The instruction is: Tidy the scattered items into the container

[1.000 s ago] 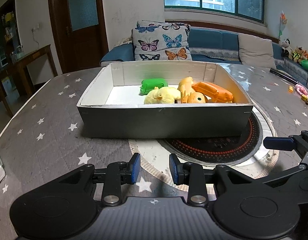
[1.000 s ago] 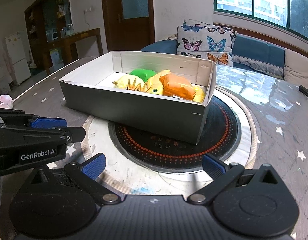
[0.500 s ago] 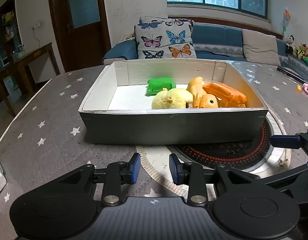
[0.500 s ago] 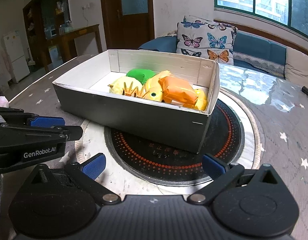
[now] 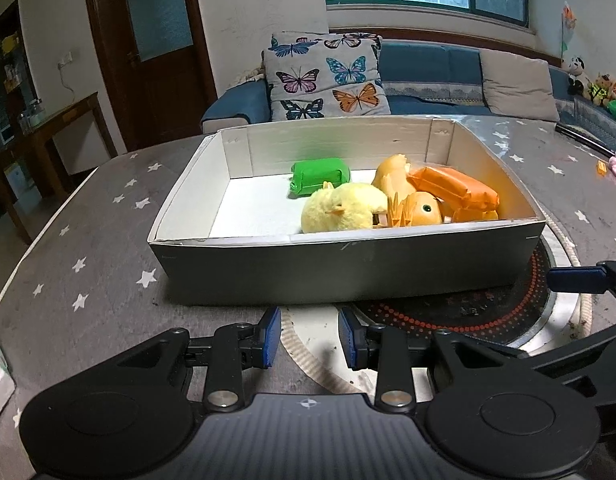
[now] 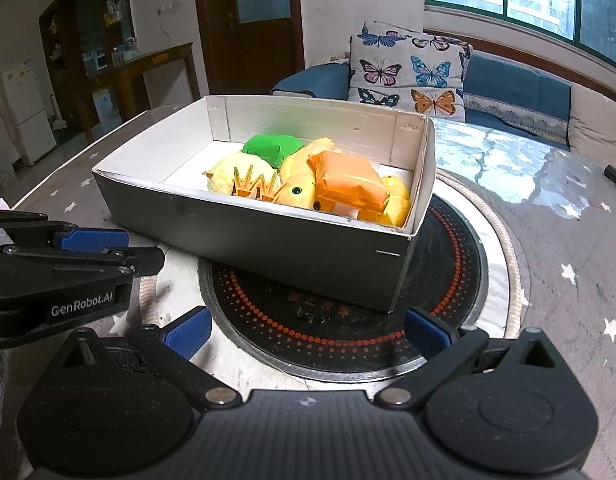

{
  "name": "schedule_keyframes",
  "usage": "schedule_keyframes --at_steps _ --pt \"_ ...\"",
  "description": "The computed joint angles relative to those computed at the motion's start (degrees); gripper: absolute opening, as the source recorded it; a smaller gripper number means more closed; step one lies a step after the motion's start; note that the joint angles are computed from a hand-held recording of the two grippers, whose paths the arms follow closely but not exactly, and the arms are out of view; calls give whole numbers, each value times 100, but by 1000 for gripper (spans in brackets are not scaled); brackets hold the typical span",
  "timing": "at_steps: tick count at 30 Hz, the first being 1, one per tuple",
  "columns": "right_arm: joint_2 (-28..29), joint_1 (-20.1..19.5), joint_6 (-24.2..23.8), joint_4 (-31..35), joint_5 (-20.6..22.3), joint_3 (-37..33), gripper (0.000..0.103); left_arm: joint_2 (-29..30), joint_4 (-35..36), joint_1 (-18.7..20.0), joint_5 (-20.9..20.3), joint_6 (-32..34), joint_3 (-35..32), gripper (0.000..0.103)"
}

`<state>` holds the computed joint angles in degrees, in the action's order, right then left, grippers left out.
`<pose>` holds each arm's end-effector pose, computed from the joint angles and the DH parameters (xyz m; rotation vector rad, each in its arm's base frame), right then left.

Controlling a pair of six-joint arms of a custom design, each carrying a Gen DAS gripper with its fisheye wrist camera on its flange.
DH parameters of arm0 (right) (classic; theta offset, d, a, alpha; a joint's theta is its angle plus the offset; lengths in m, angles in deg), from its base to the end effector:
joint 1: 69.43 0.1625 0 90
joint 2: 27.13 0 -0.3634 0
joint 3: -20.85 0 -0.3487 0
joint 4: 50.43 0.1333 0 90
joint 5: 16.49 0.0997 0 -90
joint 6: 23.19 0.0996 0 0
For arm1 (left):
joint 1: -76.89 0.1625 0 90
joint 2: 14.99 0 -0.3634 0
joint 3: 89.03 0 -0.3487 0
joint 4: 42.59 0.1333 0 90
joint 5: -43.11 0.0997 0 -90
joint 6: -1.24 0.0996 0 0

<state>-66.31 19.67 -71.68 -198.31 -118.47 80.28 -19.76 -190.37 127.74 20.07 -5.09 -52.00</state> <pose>0.1009 -0.7490 0.2551 0.9634 -2.4151 0.6905 -0.3078 -0.7343 0.0144 0.2824 2.0375 -0.9450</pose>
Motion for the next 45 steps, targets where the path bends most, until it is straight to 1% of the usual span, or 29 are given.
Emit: schedule_keyframes --at_steps 16,28,45 --pt "180 17 80 140 -136 -261 103 51 587 56 -70 -272 -268 34" --pt "260 36 24 62 -182 -333 103 185 658 64 -62 -184 -514 34" --pt "296 45 81 76 -267 -357 103 210 559 71 -46 -148 -506 34"
